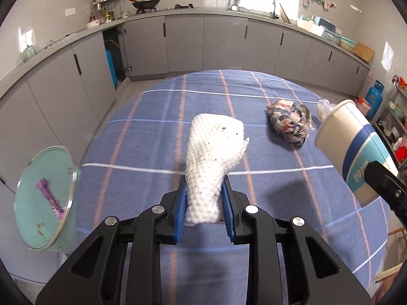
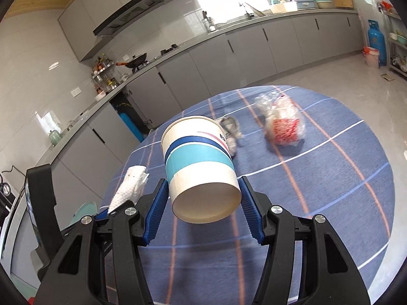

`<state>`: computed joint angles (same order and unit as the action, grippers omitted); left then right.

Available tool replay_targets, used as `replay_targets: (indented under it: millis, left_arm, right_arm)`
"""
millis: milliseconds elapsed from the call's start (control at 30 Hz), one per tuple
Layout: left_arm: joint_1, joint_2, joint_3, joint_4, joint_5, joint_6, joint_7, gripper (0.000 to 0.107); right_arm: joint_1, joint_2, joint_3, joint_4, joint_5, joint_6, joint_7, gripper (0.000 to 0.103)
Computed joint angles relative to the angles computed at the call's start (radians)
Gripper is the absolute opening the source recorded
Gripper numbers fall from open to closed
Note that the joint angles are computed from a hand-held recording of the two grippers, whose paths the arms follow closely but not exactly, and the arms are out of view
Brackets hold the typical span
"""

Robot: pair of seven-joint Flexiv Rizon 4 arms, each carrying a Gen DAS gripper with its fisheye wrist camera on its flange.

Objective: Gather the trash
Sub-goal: 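Carry the white knit pad and paper cup toward the teal bucket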

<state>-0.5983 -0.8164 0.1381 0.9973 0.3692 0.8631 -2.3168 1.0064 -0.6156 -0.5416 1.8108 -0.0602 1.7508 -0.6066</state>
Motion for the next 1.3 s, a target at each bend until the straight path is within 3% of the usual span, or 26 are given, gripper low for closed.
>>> replay_targets:
  millis: [200, 633, 933, 1300]
  left_arm:
    - [-0.003, 0.099, 0.023, 0.148, 0.043, 0.038, -0.063, 0.026]
    - [0.025, 0.270, 0.033, 0.388, 0.159, 0.106, -0.227, 0.026]
    - [0.065, 0.346, 0.019, 0.491, 0.216, 0.126, -0.311, 0.026]
    - [0.117, 0.414, 0.005, 0.582, 0.274, 0.138, -0.394, 0.026]
  right_arm:
    - [0.060, -0.009, -0.032, -0.018, -0.006, -0.012, 0.011, 0.057]
    - [0.094, -0.028, -0.008, -0.084, -0.124, -0.062, 0.051, 0.057]
    - [0.079, -0.048, 0.040, -0.143, -0.199, -0.088, 0.072, 0.057]
    - [0.007, -0.085, 0.161, -0.249, -0.309, -0.134, 0.094, 0.057]
